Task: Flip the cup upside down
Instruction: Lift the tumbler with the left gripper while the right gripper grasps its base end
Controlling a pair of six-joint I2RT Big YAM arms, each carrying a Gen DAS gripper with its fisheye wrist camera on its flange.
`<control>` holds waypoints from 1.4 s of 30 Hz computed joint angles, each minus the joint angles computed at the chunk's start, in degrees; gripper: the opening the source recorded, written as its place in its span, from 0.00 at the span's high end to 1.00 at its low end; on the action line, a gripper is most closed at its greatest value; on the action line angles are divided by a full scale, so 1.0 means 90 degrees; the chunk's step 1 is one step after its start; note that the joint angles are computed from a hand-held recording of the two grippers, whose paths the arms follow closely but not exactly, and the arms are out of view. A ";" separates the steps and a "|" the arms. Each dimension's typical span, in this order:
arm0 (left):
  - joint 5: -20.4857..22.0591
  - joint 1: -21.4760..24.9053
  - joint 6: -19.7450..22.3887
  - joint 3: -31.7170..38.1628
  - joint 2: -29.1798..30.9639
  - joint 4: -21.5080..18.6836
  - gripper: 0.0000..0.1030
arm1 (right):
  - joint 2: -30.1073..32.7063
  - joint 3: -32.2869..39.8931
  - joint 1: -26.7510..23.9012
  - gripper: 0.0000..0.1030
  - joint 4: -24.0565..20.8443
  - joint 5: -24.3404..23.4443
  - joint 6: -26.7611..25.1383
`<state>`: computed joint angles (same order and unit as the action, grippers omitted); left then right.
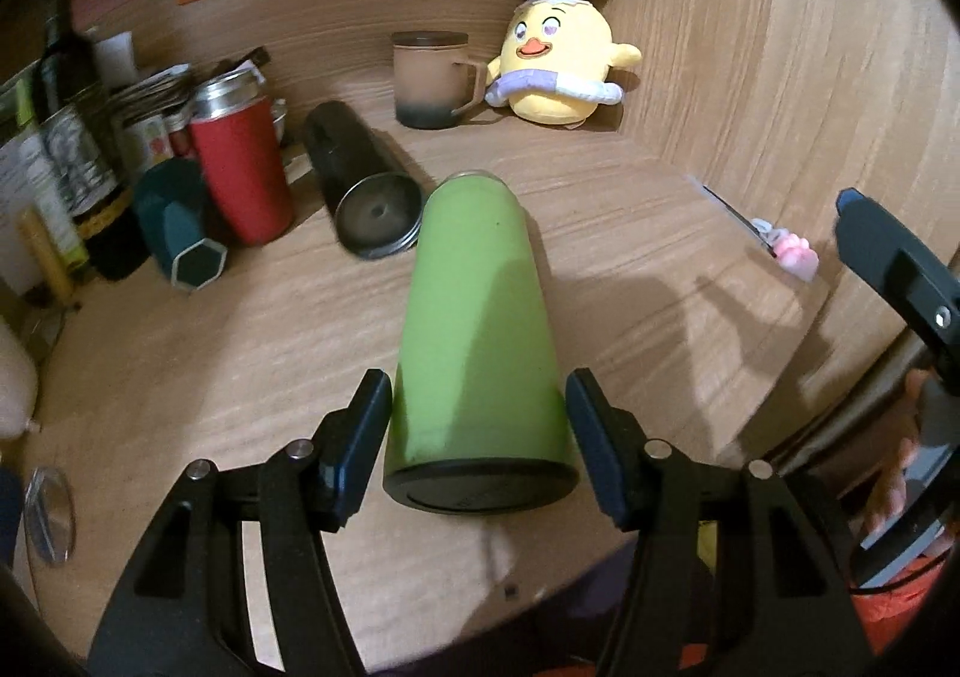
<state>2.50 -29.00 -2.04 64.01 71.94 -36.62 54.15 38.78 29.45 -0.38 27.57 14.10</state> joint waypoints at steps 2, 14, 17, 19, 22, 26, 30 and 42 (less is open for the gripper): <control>-0.0074 -0.0041 -0.0042 -0.0162 -0.0187 0.0007 0.42 | 0.0004 0.0002 0.0118 0.00 -0.0041 0.0056 0.0039; 0.0268 0.0173 -0.0319 -0.0685 -0.1015 0.0282 0.42 | -0.0088 -0.0103 0.0509 0.00 -0.0173 0.0258 0.0471; -0.0068 0.0277 -0.0222 -0.0872 -0.1379 0.0630 0.34 | 0.0033 -0.0044 0.0571 0.00 -0.0058 0.0121 0.0576; -0.0313 0.0403 -0.0243 -0.1026 -0.1598 0.0893 0.25 | 0.0248 0.0074 0.0626 0.00 -0.0020 0.0067 0.0560; -0.0424 0.0691 -0.0277 -0.1126 -0.1730 0.1065 0.24 | 0.0738 0.0290 0.0746 0.00 0.0114 0.0070 0.0585; -0.0371 0.1101 -0.0417 -0.1214 -0.1694 0.1158 0.15 | 0.1471 0.0649 0.0856 0.00 0.0072 0.0054 0.0705; -0.0412 0.1296 -0.0478 -0.1308 -0.1578 0.1113 0.12 | 0.2017 0.0969 0.0987 0.00 -0.0205 0.0253 0.0659; -0.0508 0.1076 -0.0345 -0.1415 -0.1508 0.1289 0.12 | 0.2292 0.0884 0.1007 0.08 -0.0018 0.0239 0.0166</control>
